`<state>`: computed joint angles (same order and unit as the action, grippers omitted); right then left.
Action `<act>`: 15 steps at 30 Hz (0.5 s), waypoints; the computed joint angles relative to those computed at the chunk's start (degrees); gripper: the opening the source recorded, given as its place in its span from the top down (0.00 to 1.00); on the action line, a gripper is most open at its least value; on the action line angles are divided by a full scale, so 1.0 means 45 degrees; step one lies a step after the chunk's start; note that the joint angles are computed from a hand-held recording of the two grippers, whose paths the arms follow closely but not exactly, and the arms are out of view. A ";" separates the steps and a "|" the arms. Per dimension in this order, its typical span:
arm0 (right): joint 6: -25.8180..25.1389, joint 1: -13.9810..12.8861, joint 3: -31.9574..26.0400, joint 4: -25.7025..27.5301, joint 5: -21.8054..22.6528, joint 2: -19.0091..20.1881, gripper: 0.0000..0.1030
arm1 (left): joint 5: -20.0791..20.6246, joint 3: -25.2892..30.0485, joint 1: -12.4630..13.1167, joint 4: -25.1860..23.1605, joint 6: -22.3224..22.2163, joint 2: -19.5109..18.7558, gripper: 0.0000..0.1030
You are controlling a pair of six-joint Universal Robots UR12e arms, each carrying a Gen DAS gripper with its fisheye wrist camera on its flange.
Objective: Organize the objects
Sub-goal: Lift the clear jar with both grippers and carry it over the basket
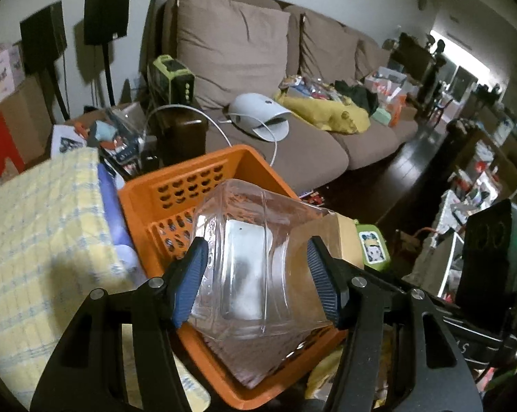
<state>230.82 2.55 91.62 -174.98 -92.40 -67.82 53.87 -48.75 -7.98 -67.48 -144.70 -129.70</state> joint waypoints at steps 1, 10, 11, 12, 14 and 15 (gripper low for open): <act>-0.0052 -0.0004 0.0012 0.0105 -0.0094 -0.0027 0.43 | -0.0022 0.0028 -0.0013 -0.0078 0.0054 -0.0029 0.45; 0.0402 -0.0153 0.0267 0.0456 -0.0047 -0.0159 0.44 | 0.0384 0.0315 -0.0243 -0.0395 -0.0132 -0.0242 0.46; 0.0439 -0.0166 0.0290 0.0491 -0.0034 -0.0171 0.44 | 0.0410 0.0344 -0.0258 -0.0457 -0.0155 -0.0268 0.46; 0.0483 -0.0179 0.0283 0.0549 0.0000 -0.0169 0.44 | 0.0438 0.0399 -0.0265 -0.0554 -0.0161 -0.0307 0.46; 0.0584 -0.0211 0.0250 0.0769 0.0093 -0.0159 0.44 | 0.0472 0.0469 -0.0273 -0.0652 -0.0160 -0.0379 0.47; 0.0601 -0.0227 0.0212 0.0932 0.0144 -0.0149 0.44 | 0.0456 0.0341 -0.0260 -0.0444 -0.0187 -0.0368 0.47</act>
<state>233.53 1.53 92.58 -170.79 -91.75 -68.49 55.92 -47.21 -9.15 -69.48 -145.54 -131.36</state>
